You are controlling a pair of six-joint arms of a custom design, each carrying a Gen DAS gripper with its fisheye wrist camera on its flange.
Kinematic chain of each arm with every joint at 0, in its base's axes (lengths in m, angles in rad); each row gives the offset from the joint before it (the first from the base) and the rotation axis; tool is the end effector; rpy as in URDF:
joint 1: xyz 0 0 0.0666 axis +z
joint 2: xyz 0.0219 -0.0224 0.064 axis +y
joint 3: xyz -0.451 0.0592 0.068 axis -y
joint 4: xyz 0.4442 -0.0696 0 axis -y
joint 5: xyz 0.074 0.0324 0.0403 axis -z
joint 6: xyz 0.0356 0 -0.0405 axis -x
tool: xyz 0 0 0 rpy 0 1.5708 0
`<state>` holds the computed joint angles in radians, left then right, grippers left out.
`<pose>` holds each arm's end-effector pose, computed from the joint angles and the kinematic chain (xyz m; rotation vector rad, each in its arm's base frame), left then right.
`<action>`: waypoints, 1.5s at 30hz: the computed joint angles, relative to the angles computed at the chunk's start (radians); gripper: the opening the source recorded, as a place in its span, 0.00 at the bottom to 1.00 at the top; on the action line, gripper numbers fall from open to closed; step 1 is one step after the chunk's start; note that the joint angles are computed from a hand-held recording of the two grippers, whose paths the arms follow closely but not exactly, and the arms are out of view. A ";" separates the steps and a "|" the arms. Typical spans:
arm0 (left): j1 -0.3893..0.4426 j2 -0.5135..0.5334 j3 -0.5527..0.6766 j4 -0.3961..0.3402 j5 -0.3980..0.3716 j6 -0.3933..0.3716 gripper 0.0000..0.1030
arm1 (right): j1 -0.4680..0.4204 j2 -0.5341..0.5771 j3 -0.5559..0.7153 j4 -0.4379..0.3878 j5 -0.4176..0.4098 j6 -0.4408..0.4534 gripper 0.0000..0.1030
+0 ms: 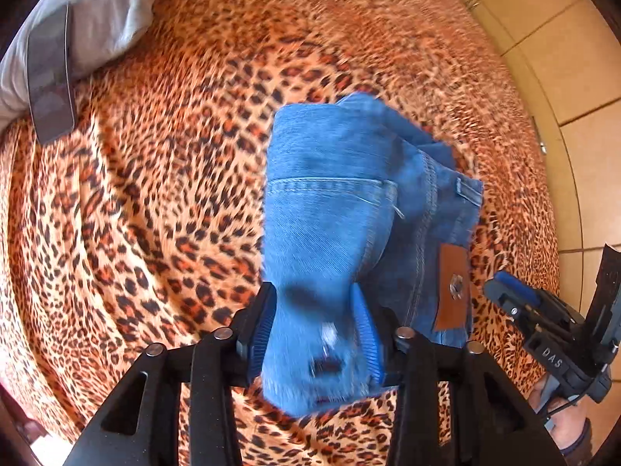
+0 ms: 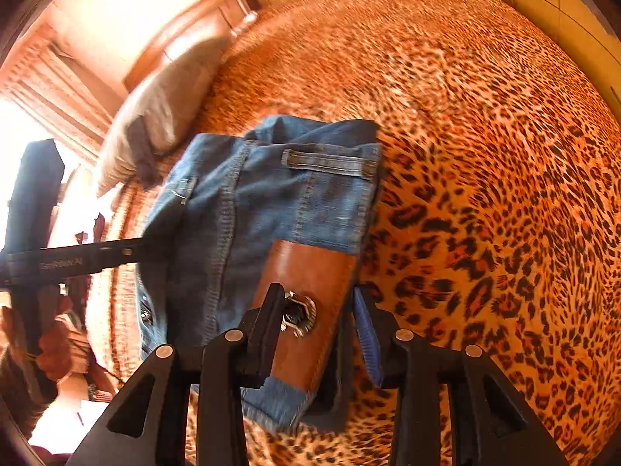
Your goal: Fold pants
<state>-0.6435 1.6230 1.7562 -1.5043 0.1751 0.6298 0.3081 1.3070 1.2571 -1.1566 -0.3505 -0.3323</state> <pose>0.4561 -0.3503 0.5295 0.0479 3.0592 -0.3981 0.4268 0.1482 0.4611 -0.0582 2.8383 0.6414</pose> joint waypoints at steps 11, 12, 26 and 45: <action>0.025 0.078 0.085 0.109 -0.018 -0.049 0.31 | 0.030 0.129 0.131 0.115 -0.037 0.035 0.37; 0.020 0.105 0.083 0.110 -0.032 -0.051 0.31 | 0.034 0.146 0.130 0.102 -0.019 0.033 0.37; -0.011 0.076 0.074 0.095 -0.078 -0.064 0.33 | 0.014 0.103 0.114 0.039 -0.067 -0.013 0.62; -0.060 -0.179 -0.199 0.076 -0.049 0.083 0.48 | 0.095 -0.128 -0.062 -0.073 0.050 -0.129 0.88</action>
